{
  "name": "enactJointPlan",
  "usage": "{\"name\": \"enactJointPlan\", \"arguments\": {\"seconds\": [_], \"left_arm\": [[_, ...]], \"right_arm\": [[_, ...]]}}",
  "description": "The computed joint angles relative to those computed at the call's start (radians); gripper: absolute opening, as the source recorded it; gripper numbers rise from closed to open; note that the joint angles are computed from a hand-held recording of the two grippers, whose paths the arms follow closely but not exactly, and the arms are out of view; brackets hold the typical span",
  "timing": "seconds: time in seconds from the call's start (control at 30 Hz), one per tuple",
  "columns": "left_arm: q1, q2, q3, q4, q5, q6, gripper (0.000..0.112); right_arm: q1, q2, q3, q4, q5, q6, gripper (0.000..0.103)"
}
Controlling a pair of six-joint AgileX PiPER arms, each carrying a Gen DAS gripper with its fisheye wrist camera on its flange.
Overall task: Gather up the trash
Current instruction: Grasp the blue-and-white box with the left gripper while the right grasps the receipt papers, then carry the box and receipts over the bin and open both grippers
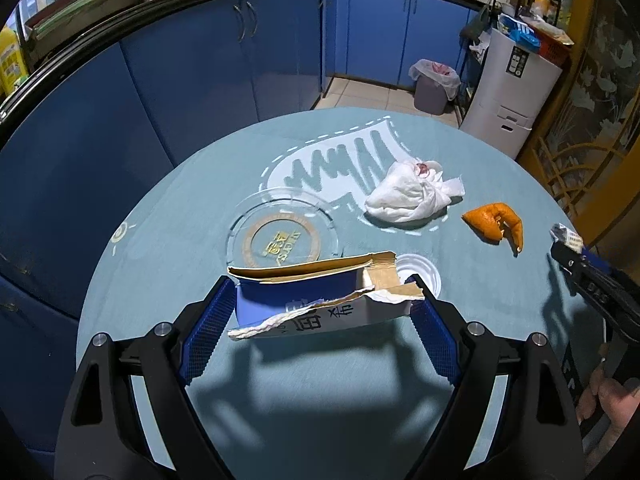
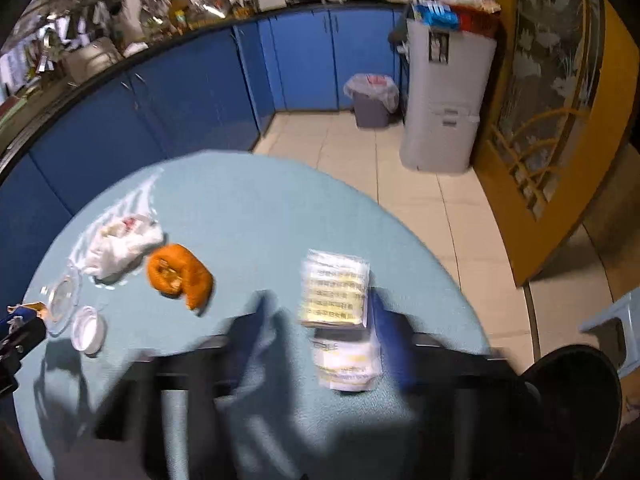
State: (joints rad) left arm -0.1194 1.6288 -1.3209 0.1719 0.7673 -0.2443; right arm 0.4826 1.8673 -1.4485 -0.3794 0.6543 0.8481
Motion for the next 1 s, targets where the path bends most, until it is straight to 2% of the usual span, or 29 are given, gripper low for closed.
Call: {"name": "enactJointPlan", "arguments": {"seconds": [0.07,0.27,0.57,1.0], "left_arm": [[-0.002,0.009,-0.009,-0.006,0.004,0.003,0.084],[-0.026,0.002,-0.008,0.001,0.006,-0.005,0.085],[-0.106,-0.051,0.008,0.028,0.009,-0.031,0.085],[-0.345,-0.07,-0.001,0.149,0.042,-0.177,0.085]], "right_arm": [[0.003,-0.011,0.016,-0.013,-0.011,0.009,0.028],[0.042,-0.123,0.134,-0.128,-0.074,0.122,0.027],[0.102,-0.286,0.261,-0.227,-0.028,0.258,0.027],[0.135,-0.523,0.469,-0.333,0.045,0.415,0.027]]}}
